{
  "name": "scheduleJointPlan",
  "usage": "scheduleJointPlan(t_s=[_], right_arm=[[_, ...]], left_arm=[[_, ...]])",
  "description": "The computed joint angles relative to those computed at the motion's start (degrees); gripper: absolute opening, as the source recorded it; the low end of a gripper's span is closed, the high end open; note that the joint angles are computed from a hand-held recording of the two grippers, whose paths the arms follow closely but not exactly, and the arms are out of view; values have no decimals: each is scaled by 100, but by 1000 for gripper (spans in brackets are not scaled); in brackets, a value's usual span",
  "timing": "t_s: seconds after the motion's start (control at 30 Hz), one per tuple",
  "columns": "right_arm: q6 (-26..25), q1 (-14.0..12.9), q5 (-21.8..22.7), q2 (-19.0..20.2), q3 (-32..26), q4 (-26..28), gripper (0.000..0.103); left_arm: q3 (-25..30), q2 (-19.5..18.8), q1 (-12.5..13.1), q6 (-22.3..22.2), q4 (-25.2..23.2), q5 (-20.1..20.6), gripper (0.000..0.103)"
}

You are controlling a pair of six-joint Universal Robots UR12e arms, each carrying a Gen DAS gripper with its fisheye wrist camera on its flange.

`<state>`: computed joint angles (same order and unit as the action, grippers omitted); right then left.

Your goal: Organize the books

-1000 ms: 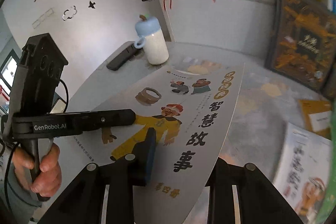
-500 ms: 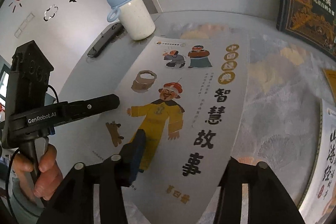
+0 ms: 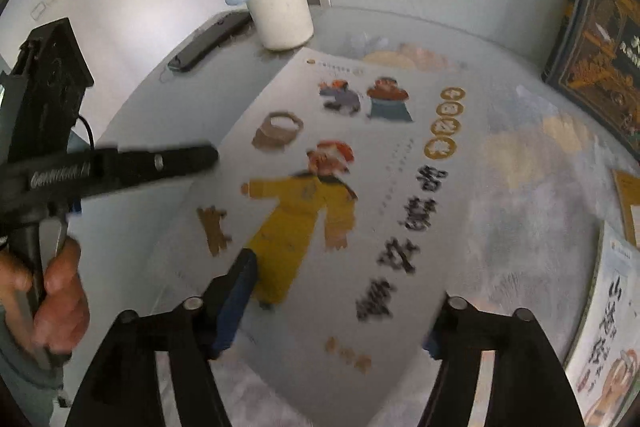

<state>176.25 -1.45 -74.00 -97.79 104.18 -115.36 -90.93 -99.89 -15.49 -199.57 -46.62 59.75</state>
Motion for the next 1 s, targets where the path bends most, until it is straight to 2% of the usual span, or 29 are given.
scheduleJointPlan(t_s=[0.07,0.13,0.2,0.27,0.33,0.43,0.47,0.53,0.6,0.67,0.8,0.93,1.0], right_arm=[[197,-268,296,-221,151,119,69],[677,-579,461,-426,331,0,69],[1100,-706,175,-451,376,-165,70],[1327,-703,-253,-310,264,-92,70],[1374,-679,-398,-126,158,-98,70],[1348,-453,-942,170,-99,69,70],[1326,-419,-894,229,-148,57,66],[1209,-352,-929,275,-211,38,61],[1010,-271,-1126,288,-237,-5,61],[936,-312,-1041,256,-223,34,61],[900,-396,-1382,-119,-14,-36,61],[905,-484,-1745,-707,329,-118,70],[929,-600,-1831,-1092,512,-38,70]], left_arm=[[47,-35,11,-34,65,85,18],[117,-112,7,-80,115,154,18],[203,-217,-13,-174,130,217,18],[291,-320,-22,-197,29,156,18],[436,-433,-47,-187,-246,106,18],[518,-504,-76,-145,-395,-90,20],[517,-501,-102,-159,-348,-16,26],[551,-505,-157,-67,-392,152,27],[520,-489,-136,-86,-397,92,27],[435,-412,-101,-199,-287,86,27],[283,-117,-126,-60,-123,508,27],[274,185,-333,572,-175,758,27],[342,263,-486,880,-250,855,27]])
